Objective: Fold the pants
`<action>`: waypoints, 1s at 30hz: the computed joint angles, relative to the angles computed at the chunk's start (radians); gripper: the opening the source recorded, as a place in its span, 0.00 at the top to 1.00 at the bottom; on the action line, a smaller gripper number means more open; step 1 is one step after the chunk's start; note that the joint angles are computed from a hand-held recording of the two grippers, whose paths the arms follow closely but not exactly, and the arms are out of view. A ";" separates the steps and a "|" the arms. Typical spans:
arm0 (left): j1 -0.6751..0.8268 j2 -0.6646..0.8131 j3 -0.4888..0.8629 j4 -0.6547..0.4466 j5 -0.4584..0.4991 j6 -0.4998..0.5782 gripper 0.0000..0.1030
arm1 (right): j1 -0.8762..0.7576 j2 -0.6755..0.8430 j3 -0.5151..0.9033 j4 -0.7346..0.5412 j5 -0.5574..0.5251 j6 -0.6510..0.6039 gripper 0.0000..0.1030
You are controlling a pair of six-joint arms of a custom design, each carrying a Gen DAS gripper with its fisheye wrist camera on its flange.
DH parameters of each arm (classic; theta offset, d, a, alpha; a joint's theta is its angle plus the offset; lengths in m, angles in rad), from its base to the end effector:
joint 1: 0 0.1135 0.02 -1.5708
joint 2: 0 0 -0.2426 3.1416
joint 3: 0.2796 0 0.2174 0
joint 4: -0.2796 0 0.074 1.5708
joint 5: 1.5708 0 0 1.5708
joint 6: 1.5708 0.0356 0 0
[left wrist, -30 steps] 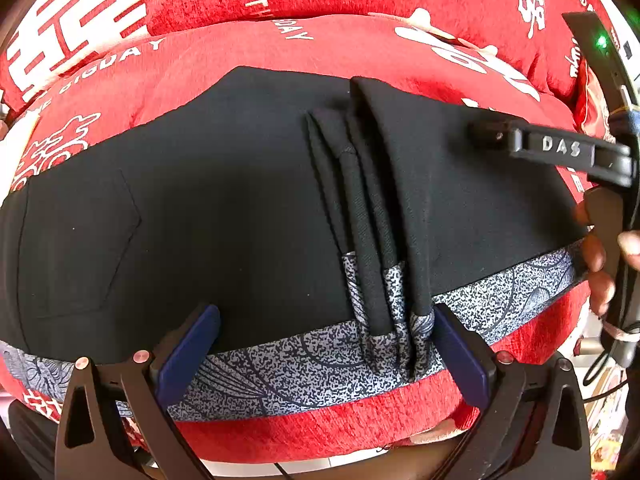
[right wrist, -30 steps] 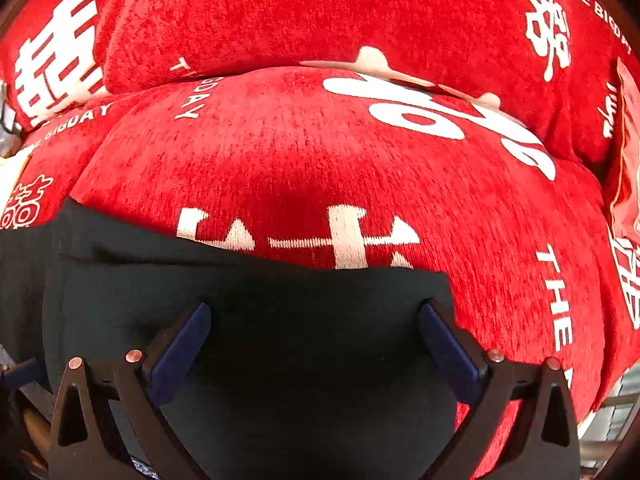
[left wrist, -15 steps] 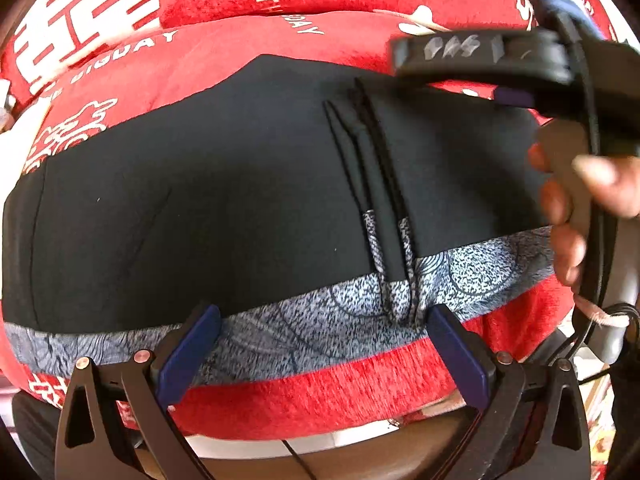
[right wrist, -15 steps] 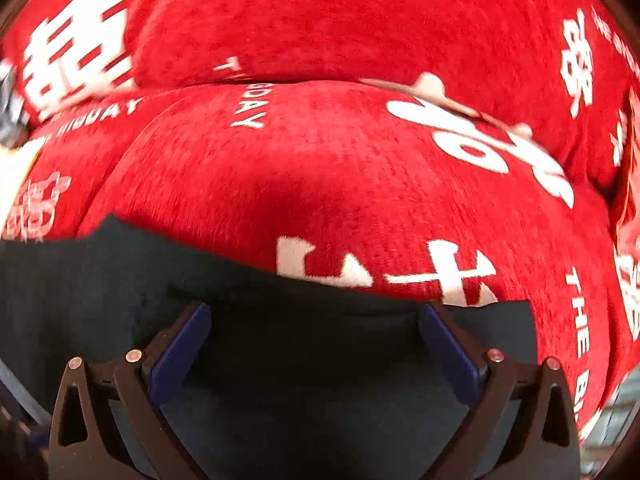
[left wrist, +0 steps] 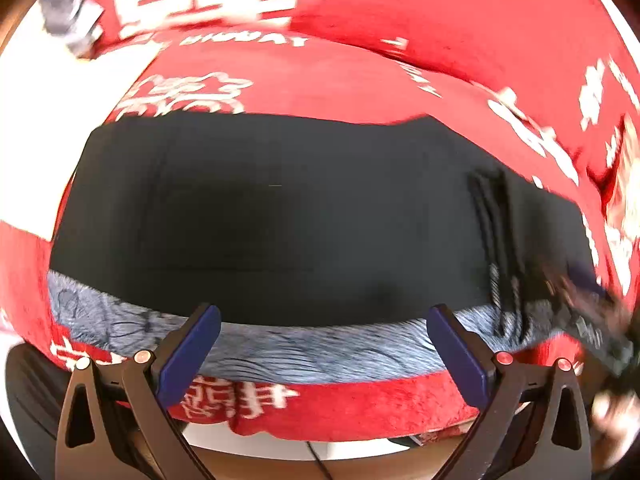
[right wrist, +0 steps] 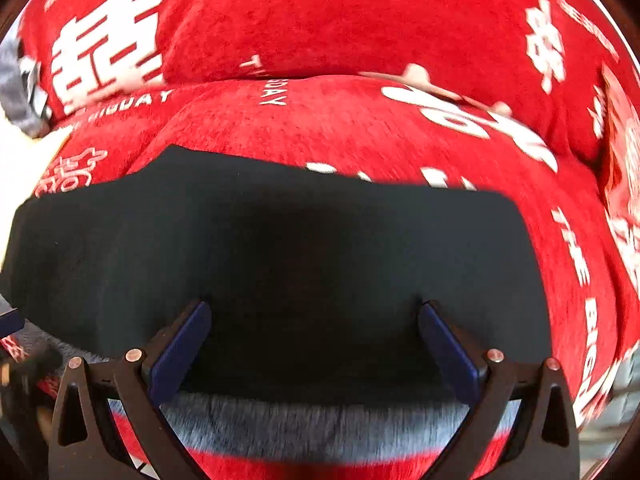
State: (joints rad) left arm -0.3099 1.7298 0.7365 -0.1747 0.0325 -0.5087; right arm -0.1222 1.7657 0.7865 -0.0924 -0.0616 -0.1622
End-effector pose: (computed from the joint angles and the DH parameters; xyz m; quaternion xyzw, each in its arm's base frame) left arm 0.2527 -0.0821 0.1099 -0.0940 0.9751 -0.0942 0.1772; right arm 0.2839 -0.0327 0.1154 -0.0270 0.9682 -0.0055 0.2486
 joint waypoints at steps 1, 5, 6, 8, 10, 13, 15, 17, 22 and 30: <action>0.023 0.009 -0.005 0.011 0.009 0.002 0.00 | -0.009 -0.023 -0.039 0.019 -0.010 0.011 0.00; 0.055 0.116 -0.003 0.046 -0.005 0.055 0.00 | 0.025 -0.104 -0.171 0.108 0.058 -0.005 0.00; 0.061 0.104 -0.027 0.075 0.000 0.067 0.00 | 0.024 -0.130 -0.177 0.080 0.059 0.006 0.00; 0.060 0.075 -0.051 0.077 -0.011 0.082 0.00 | 0.010 -0.153 -0.181 0.045 0.042 0.015 0.00; 0.080 0.022 -0.090 0.088 -0.007 0.091 0.00 | 0.010 -0.191 -0.189 0.011 0.044 0.008 0.00; 0.151 -0.012 -0.142 0.132 -0.001 0.124 0.00 | 0.037 -0.269 -0.224 0.029 0.014 -0.002 0.00; 0.202 0.032 -0.136 0.137 0.007 0.159 0.00 | 0.098 -0.265 -0.222 0.050 0.022 -0.011 0.00; 0.224 0.016 -0.155 0.149 0.022 0.189 0.00 | 0.161 -0.220 -0.198 0.055 0.038 -0.010 0.00; 0.274 -0.097 -0.191 0.113 0.005 0.231 0.00 | 0.321 -0.007 -0.142 0.167 0.146 -0.007 0.00; 0.345 -0.018 -0.189 0.160 -0.030 0.321 0.00 | 0.426 0.157 0.073 0.118 0.232 -0.046 0.00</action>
